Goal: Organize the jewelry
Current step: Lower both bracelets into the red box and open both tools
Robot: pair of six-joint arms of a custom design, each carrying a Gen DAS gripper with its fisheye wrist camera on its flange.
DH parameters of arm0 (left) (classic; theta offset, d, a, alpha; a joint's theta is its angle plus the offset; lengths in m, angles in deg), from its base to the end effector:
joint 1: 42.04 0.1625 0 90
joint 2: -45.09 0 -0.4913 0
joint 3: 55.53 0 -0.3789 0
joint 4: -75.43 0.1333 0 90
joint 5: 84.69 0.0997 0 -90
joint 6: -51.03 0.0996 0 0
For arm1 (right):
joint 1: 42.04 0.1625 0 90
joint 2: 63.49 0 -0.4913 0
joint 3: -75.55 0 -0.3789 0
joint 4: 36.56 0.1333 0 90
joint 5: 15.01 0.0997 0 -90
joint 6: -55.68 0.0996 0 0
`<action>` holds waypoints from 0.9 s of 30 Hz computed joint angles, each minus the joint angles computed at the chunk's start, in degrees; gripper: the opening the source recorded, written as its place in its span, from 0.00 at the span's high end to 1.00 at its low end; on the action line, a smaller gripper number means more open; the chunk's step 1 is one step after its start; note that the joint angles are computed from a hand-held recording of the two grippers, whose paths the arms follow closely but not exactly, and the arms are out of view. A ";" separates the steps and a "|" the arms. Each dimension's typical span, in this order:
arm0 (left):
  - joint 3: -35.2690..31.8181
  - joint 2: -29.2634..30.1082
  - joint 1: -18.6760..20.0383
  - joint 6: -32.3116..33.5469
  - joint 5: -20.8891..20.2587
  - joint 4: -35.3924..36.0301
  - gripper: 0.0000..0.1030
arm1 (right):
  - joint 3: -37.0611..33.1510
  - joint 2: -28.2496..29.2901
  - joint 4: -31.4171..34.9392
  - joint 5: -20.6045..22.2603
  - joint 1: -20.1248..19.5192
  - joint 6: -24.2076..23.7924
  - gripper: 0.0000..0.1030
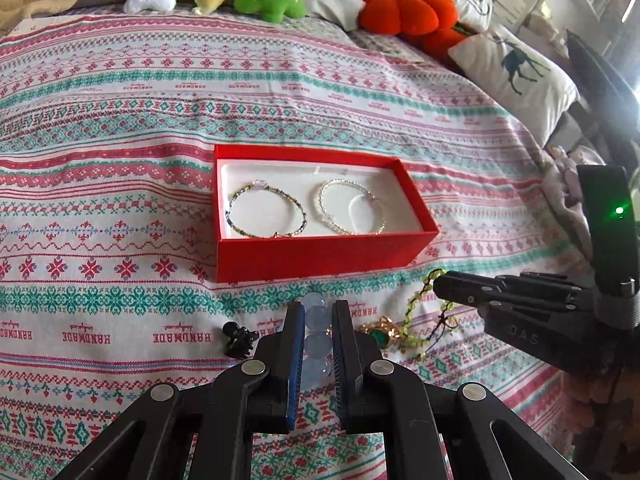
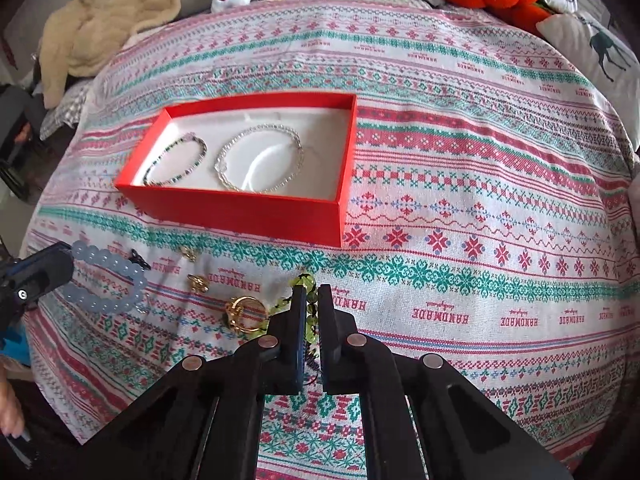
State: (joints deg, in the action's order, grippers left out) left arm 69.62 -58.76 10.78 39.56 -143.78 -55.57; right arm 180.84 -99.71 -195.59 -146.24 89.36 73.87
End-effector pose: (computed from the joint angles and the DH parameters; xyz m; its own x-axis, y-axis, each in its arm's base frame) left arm -0.0694 -0.3968 0.4550 -0.8856 0.2238 -0.4069 0.4008 0.8108 -0.4265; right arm 0.4683 -0.4288 0.0239 -0.7421 -0.2387 0.6264 -0.4523 0.8680 -0.2051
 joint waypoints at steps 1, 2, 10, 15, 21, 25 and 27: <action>-0.09 -0.08 -0.23 -0.02 -0.01 -0.07 0.91 | 0.13 -0.41 -0.85 0.33 0.36 -0.47 0.95; -0.22 -0.11 -0.50 -0.02 0.05 -0.19 0.91 | 0.17 -0.72 -1.76 0.62 0.66 -0.99 0.95; -1.30 1.26 -2.27 0.68 0.59 -3.27 0.91 | -0.85 -1.68 -7.61 1.67 3.19 -2.93 0.95; -1.95 3.95 -2.18 2.09 0.08 -8.01 0.91 | -2.40 -1.13 -10.17 1.10 3.67 -4.15 0.95; -3.00 8.13 -0.74 4.98 -2.14 -14.12 0.91 | -4.78 0.46 -12.73 -0.69 3.47 -6.61 0.95; -3.85 10.91 2.21 6.95 -4.82 -17.27 0.91 | -5.88 1.42 -13.11 -1.08 2.88 -7.47 0.95; -4.35 12.29 3.90 6.79 -4.38 -17.57 0.91 | -6.26 1.99 -13.51 -1.66 2.64 -8.18 0.95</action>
